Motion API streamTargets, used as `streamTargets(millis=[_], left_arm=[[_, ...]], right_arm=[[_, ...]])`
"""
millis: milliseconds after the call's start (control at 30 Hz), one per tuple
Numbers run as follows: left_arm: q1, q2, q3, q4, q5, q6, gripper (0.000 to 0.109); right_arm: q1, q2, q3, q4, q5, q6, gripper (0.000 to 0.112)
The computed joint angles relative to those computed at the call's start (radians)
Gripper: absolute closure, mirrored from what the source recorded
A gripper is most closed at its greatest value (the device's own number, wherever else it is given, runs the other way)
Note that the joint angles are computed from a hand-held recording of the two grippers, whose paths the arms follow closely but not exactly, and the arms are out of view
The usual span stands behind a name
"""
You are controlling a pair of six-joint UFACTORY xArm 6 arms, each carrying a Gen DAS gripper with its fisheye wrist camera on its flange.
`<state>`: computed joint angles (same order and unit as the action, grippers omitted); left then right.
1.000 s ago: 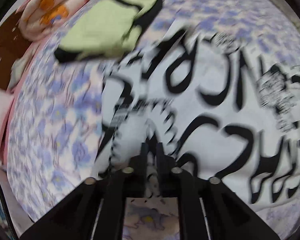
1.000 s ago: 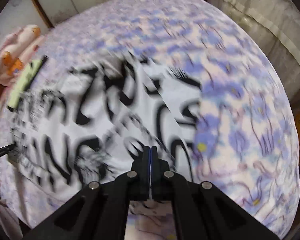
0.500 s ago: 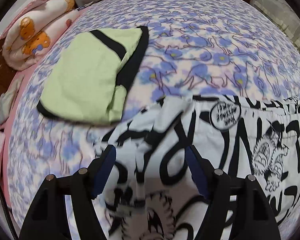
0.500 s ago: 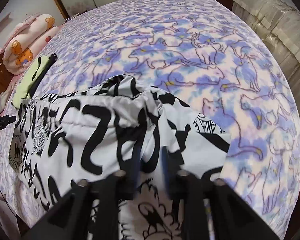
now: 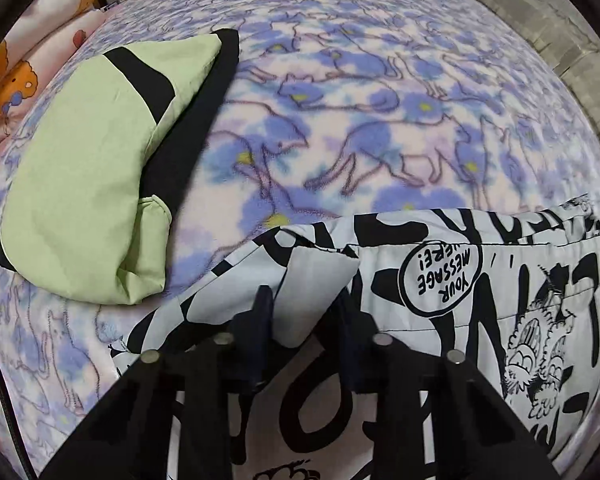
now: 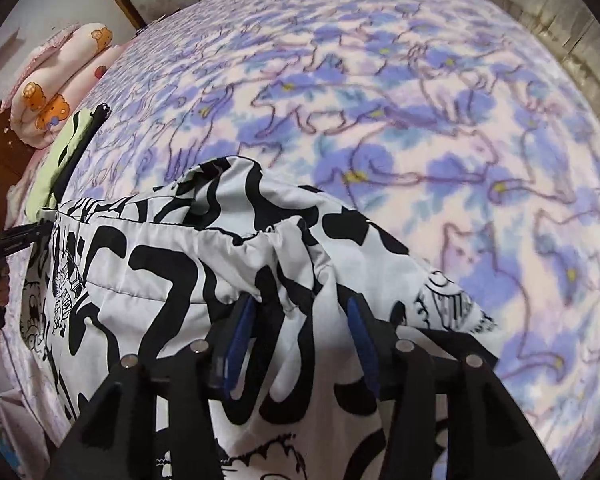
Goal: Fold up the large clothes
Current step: 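Grasp the folded jacket edge with both grippers and tuck it under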
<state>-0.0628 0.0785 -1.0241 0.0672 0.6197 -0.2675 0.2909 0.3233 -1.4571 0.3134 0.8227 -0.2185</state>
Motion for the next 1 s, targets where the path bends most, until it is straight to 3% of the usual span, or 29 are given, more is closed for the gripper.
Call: streamTargets(millis=[33,67,100,300,433,533,700,800,867,933,1000], left_arm=[[-0.008,0.003,-0.004,0.04,0.005,-0.021,0.095],[-0.016,0.004,-0.011,0.107,0.021,-0.073,0.097],[-0.02,0.004,-0.016,0.131,0.032,-0.099,0.1],[-0.025,-0.052,-0.005,0.244,0.064,-0.358,0.102],[-0.037,-0.018,-0.033,0.335,0.108,-0.432,0.102],[-0.024,-0.01,-0.024,0.363,0.09,-0.438,0.102],[0.004,0.022,-0.027,0.297,0.052,-0.373,0.102],[-0.012,0.018,-0.048,0.332,0.091,-0.372,0.091],[-0.022,0.012,-0.074,0.325,0.122,-0.339,0.068],[-0.029,-0.014,-0.081,0.312,0.119,-0.317,0.033],[-0.044,-0.048,-0.082,0.346,0.118,-0.338,0.025]], right_arm=[[-0.004,0.0,0.004,0.034,-0.007,-0.014,0.072],[-0.003,-0.006,0.011,0.039,-0.019,-0.007,0.092],[0.003,-0.016,0.024,0.003,-0.042,0.028,0.098],[0.029,-0.077,0.115,-0.054,-0.203,0.16,0.103],[0.056,-0.055,0.108,-0.244,-0.224,0.331,0.104],[0.058,-0.032,0.094,-0.3,-0.219,0.395,0.104],[0.058,-0.024,0.091,-0.35,-0.206,0.433,0.1],[0.062,-0.028,0.067,-0.372,-0.168,0.438,0.096],[0.064,-0.025,0.024,-0.39,-0.106,0.444,0.087],[0.068,-0.034,0.008,-0.413,-0.092,0.455,0.084],[0.077,-0.052,0.0,-0.475,-0.103,0.489,0.072]])
